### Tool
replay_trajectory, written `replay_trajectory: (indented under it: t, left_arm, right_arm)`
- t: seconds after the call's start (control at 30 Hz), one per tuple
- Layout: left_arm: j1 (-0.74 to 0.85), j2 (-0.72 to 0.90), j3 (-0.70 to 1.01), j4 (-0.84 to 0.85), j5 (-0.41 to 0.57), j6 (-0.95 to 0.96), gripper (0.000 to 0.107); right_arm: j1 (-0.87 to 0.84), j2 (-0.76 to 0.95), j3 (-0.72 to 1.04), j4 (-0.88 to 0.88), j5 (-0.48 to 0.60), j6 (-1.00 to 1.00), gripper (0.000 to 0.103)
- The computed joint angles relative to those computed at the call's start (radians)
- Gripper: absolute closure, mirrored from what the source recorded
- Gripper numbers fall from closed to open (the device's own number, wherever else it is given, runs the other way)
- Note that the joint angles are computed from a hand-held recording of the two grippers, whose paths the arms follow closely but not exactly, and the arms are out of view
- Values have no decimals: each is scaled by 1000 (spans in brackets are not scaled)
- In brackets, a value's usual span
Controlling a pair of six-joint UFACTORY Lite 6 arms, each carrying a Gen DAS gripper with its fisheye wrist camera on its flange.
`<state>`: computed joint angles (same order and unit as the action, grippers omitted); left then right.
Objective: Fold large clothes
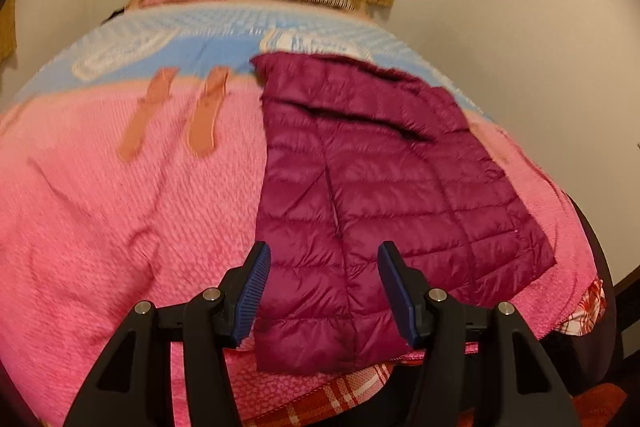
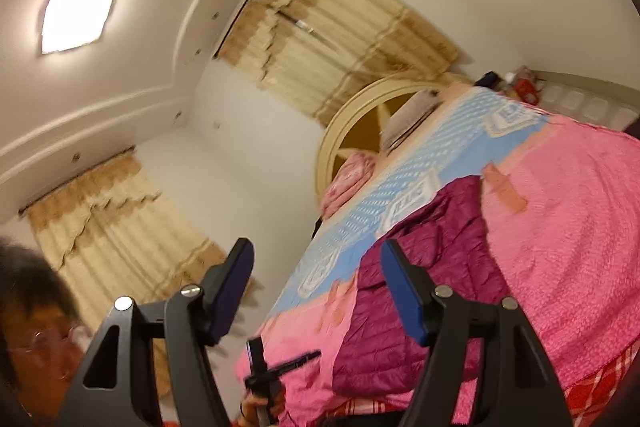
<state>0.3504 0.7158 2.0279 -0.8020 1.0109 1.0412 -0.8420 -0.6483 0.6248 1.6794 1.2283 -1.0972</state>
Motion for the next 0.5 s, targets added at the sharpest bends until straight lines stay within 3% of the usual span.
replay_trajectory:
  t: [0.07, 0.1, 0.13, 0.23, 0.33, 0.5]
  left_arm:
    - [4, -15, -20, -4, -7, 26, 40]
    - [-2, -16, -33, -2, -30, 30, 37]
    - [-12, -21, -56, 4, -59, 31, 37]
    - [-46, 22, -65, 44, -109, 8, 37]
    - [-68, 84, -49, 101, -159, -45, 37]
    - [-62, 185, 28, 116, -116, -114, 37]
  right_arm:
    - [42, -28, 30, -107, -98, 44, 21]
    - [105, -31, 41, -182, -202, 57, 11]
    - [180, -9, 39, -225, -307, 37, 8]
    - [444, 230, 86, -303, -621, 12, 10]
    - [603, 544, 200, -364, -886, 55, 29]
    - [685, 1002, 487, -874, -1044, 443, 32]
